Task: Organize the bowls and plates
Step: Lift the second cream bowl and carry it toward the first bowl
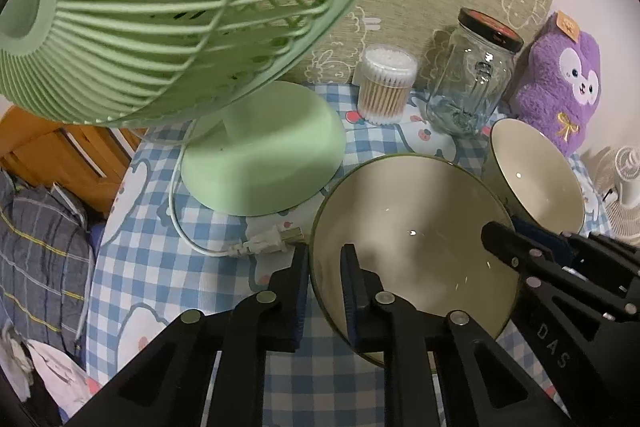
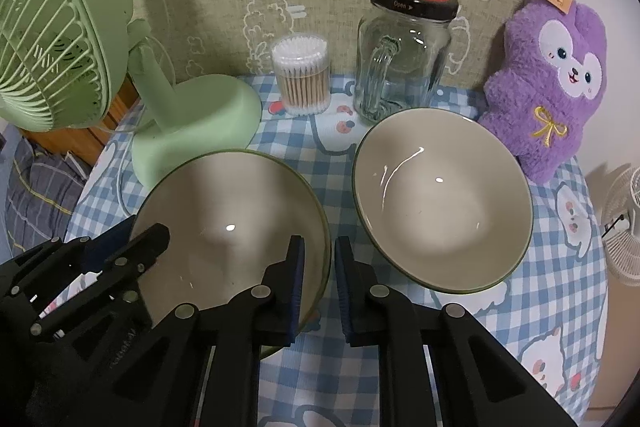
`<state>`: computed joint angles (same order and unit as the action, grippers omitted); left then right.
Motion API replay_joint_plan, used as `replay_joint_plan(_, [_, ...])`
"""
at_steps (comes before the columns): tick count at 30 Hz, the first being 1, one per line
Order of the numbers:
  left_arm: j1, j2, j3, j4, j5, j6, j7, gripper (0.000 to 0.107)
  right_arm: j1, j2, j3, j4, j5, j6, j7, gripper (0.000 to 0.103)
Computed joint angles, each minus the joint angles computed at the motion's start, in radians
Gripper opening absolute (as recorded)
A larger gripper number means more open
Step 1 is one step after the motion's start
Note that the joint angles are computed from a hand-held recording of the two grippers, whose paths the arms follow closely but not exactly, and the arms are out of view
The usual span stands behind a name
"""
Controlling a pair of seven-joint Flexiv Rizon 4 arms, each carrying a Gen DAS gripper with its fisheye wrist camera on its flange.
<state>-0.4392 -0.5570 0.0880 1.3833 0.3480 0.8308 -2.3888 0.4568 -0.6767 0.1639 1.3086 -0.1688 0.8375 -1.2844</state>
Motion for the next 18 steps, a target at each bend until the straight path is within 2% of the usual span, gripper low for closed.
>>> replay_joint_plan(3, [0.004,-0.005,-0.004,-0.003,-0.008,-0.014,0.008,0.008,-0.001,-0.006,0.003,-0.004,0.005,-0.006,-0.001,0.018])
replay_joint_plan(5, [0.0,-0.007,-0.001,-0.006,-0.002,-0.016,0.006,0.008,0.005,-0.005,-0.007,0.002,-0.006,-0.001,0.007,0.012])
replay_joint_plan(18, [-0.005,0.002,-0.01,-0.007,-0.006,-0.041,-0.012,0.007,0.004,0.012,-0.008,0.013,-0.009,-0.031,0.033,0.012])
